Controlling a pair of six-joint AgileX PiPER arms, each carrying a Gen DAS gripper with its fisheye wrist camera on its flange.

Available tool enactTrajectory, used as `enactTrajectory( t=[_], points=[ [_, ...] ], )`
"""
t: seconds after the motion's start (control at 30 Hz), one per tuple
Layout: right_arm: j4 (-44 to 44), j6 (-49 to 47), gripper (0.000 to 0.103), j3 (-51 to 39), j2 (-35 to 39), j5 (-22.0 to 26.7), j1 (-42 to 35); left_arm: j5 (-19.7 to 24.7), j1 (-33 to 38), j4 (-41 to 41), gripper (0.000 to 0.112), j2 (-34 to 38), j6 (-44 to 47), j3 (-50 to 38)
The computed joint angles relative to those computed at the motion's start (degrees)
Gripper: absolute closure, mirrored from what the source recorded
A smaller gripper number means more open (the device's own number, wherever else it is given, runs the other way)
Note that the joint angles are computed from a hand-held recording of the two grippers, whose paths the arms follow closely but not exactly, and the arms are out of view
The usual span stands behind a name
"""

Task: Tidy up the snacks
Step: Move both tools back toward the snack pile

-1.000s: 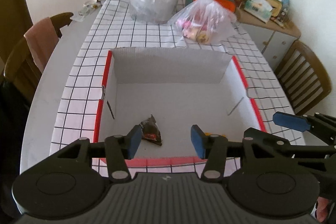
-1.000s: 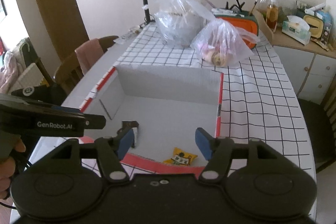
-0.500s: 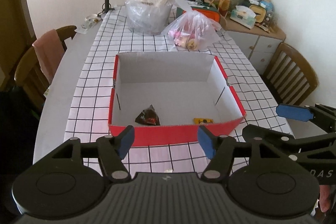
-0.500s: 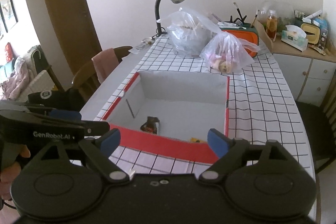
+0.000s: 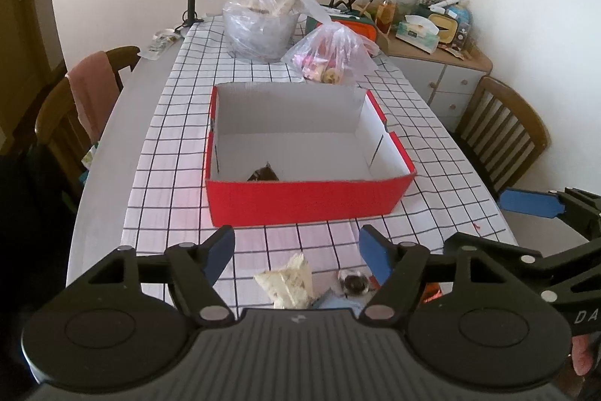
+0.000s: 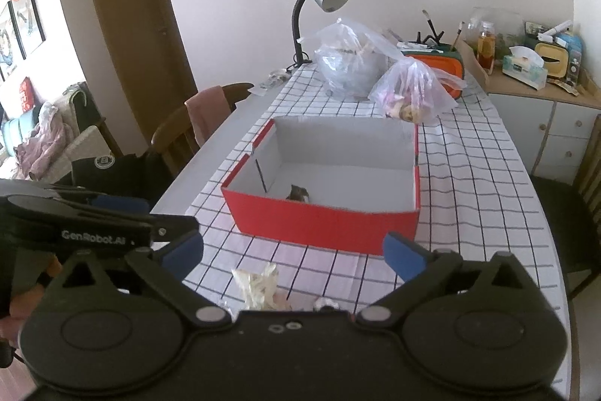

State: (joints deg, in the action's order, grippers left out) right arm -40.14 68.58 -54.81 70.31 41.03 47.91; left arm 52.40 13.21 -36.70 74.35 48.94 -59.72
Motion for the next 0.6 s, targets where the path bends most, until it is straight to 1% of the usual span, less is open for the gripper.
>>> enactTrajectory(
  t=[0.07, 0.17, 0.33, 0.47, 0.6],
  points=[
    [-1.2, 2.6, 0.001, 0.7, -0.5, 1.4, 2.0, 0.9, 2.2, -1.2, 0.034, -1.4, 2.2, 1.7],
    [-3.4, 7.4, 0.000, 3.0, -1.8, 2.7, 5.3, 2.8, 5.6, -2.6, 0.034, -2.6, 5.3, 3.6],
    [-6.9, 16.4, 0.000, 7.3, -2.3, 6.5, 11.4, 6.0, 10.7, -2.8, 0.034, -3.4, 9.0, 6.6],
    [-7.3, 22.0, 0.000, 11.2, -2.7, 7.4, 13.4, 6.6, 13.4, -1.5, 0.034, -3.4, 11.1, 9.5],
    [-7.4, 28.8, 0.001, 16.2, -3.6, 7.8, 15.0, 6.0, 15.4, 0.5, 0.034, -2.1, 11.4, 11.9]
  ],
)
